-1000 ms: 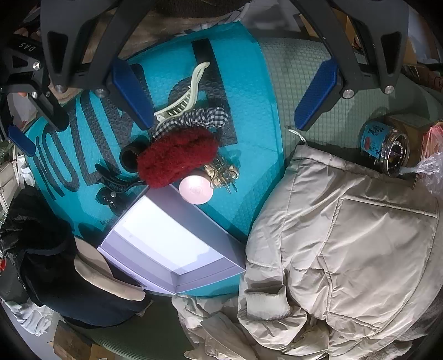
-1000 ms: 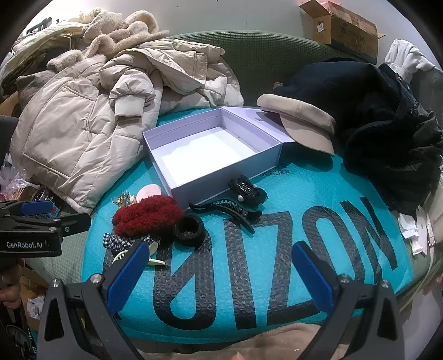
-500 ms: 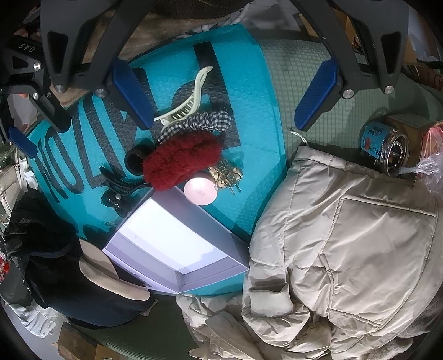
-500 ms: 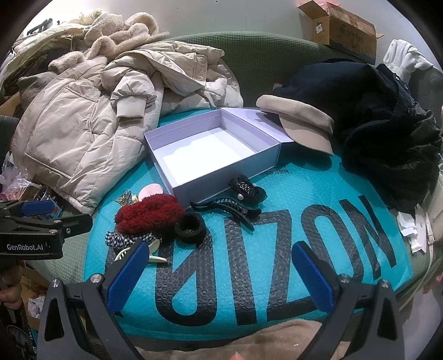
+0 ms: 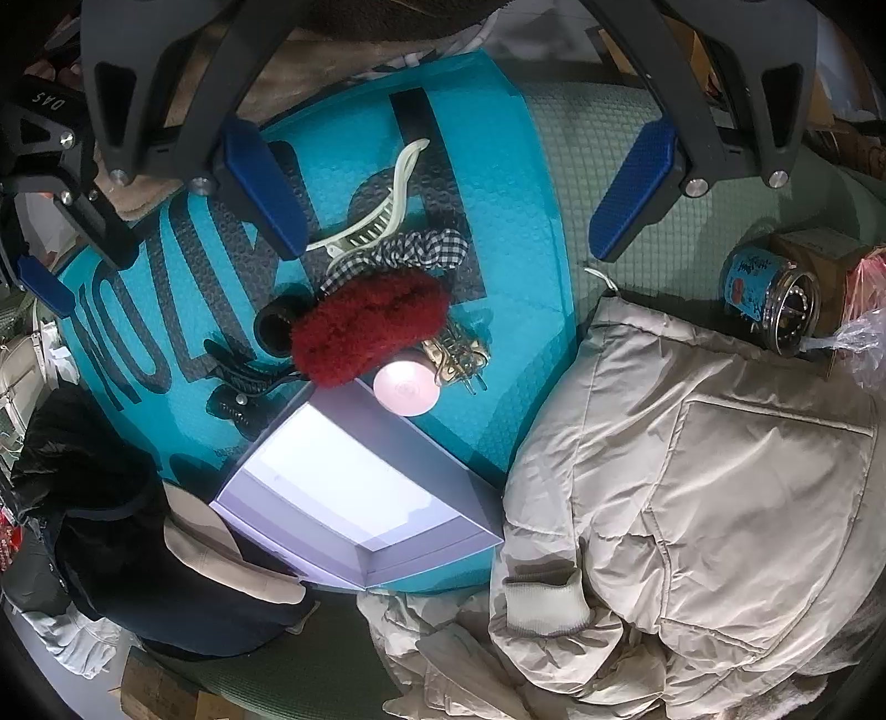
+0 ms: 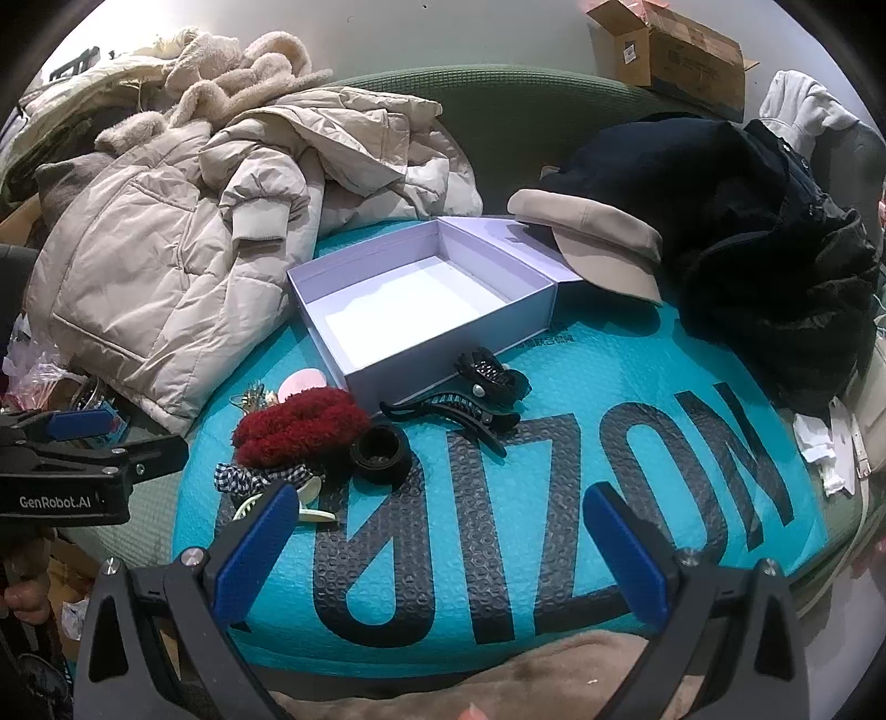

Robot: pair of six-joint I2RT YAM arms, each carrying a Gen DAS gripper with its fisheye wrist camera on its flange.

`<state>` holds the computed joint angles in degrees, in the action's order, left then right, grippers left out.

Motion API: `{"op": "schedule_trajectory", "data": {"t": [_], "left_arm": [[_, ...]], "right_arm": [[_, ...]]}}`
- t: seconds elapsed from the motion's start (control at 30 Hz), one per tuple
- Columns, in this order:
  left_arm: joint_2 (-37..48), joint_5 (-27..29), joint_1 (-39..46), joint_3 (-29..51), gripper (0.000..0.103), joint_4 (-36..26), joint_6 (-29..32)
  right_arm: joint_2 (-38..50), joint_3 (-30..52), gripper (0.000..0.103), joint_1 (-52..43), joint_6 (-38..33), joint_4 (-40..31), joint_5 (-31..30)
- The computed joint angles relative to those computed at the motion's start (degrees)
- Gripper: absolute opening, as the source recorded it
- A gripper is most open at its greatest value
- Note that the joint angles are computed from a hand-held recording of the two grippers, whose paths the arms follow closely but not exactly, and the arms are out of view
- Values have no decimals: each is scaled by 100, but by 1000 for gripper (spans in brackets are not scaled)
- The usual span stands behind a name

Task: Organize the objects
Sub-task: 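Move both tools toward the hair accessories beside the lavender box, then grasp the cream claw clip with the left tool while the right tool grasps the black hair tie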

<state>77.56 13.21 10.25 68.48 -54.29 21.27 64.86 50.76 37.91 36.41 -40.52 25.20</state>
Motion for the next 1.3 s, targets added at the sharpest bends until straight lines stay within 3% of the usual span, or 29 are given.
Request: {"op": "schedule_trajectory", "data": {"t": [0.63, 1.03, 1.3], "left_arm": [[-17, 182, 82, -424, 102, 163, 151], [66, 405, 156, -993, 97, 444, 392], [374, 658, 122, -1253, 92, 739, 472]], "right_arm": [[37, -232, 102, -98, 11, 139, -190], [309, -606, 102, -156, -63, 603, -436], [692, -694, 96, -352, -505, 1113, -789]]}}
